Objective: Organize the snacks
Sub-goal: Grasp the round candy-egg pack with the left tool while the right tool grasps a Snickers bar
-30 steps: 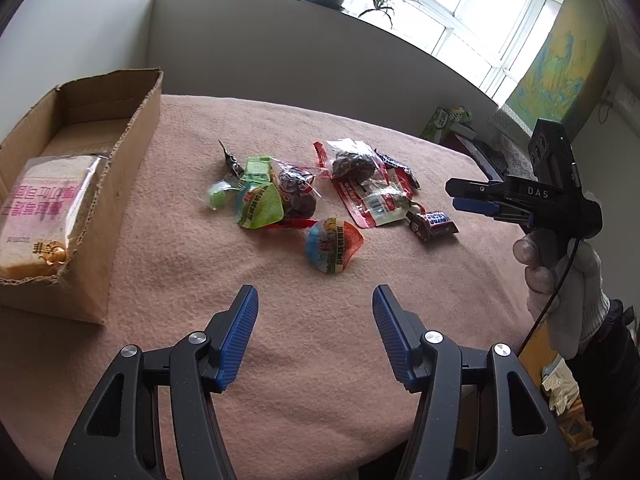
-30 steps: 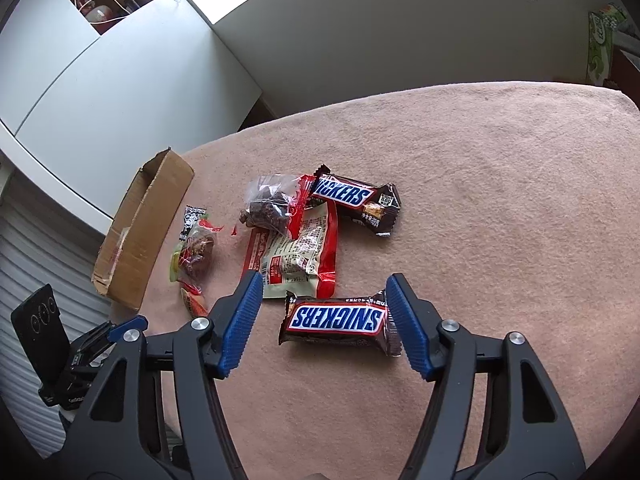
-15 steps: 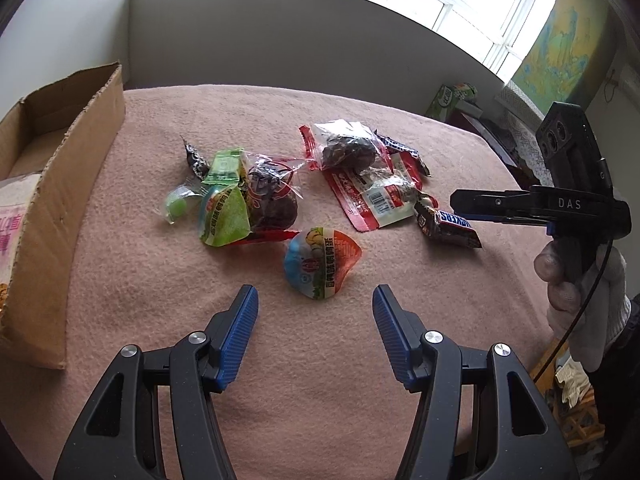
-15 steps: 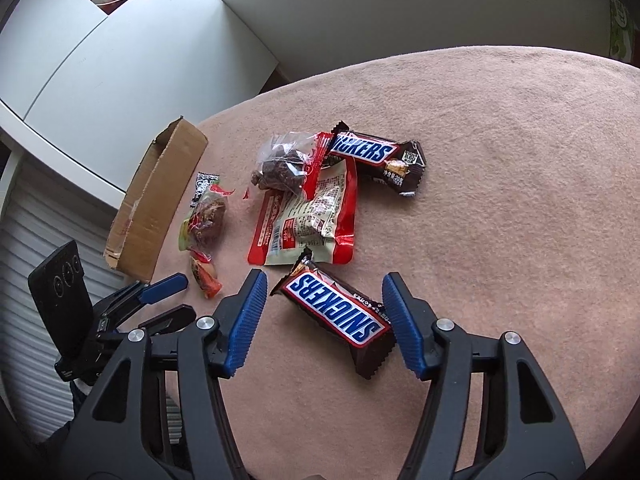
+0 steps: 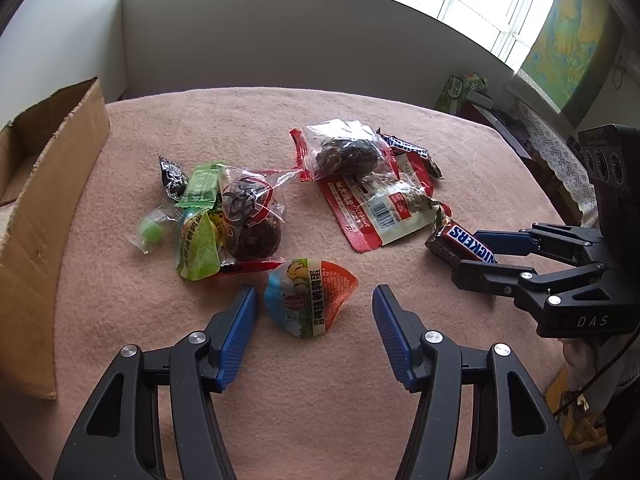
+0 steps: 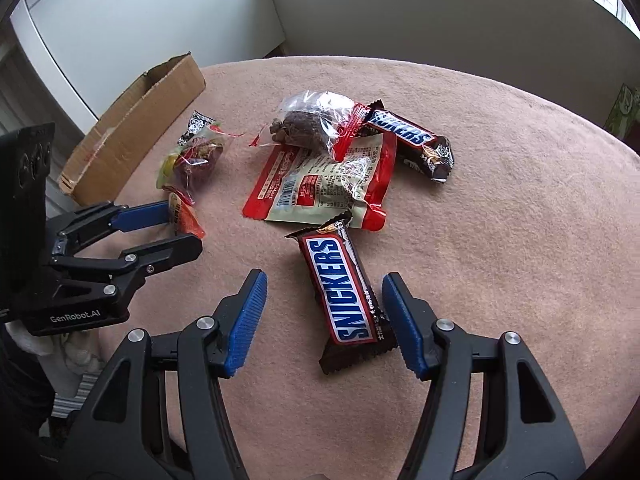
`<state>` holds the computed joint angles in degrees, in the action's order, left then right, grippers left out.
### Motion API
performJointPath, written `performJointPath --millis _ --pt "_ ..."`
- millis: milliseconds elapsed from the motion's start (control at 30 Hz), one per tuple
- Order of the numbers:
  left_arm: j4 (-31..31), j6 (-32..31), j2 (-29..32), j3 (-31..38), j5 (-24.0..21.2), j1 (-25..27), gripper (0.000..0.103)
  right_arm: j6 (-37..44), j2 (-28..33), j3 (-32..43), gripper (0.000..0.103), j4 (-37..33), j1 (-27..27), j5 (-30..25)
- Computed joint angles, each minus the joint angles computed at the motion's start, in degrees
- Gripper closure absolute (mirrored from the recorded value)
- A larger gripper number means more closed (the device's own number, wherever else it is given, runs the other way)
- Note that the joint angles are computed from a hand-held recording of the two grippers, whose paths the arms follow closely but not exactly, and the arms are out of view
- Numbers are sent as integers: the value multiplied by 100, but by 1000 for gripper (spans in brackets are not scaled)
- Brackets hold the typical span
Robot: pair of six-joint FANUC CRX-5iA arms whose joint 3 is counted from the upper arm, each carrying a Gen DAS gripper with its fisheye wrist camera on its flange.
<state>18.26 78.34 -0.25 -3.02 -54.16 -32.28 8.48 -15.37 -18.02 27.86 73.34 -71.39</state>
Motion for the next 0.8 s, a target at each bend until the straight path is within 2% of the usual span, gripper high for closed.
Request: performJointPath --millis 33,67,100,167,200,300,800 --pt "-50 43 0 15 -1 -9 47 17 56 38 42 14 16 -91" --pt "-158 121 8 58 -24 -29 55 15 107 72 50 35 43 -203" --pt "-274 211 27 107 -45 -59 58 31 145 101 58 48 56 -284" --pt "-250 199 -3 67 -42 -24 69 27 119 84 66 47 75 -297" --pt "-187 160 -11 46 -54 10 71 -4 91 65 70 42 86 -301" --pt "8 68 -50 -51 -43 104 73 -169 -3 -27 73 89 169 -289" --pt "721 -286 -689 -853 148 380 74 -1009 -229 -199 74 532 617 -373"
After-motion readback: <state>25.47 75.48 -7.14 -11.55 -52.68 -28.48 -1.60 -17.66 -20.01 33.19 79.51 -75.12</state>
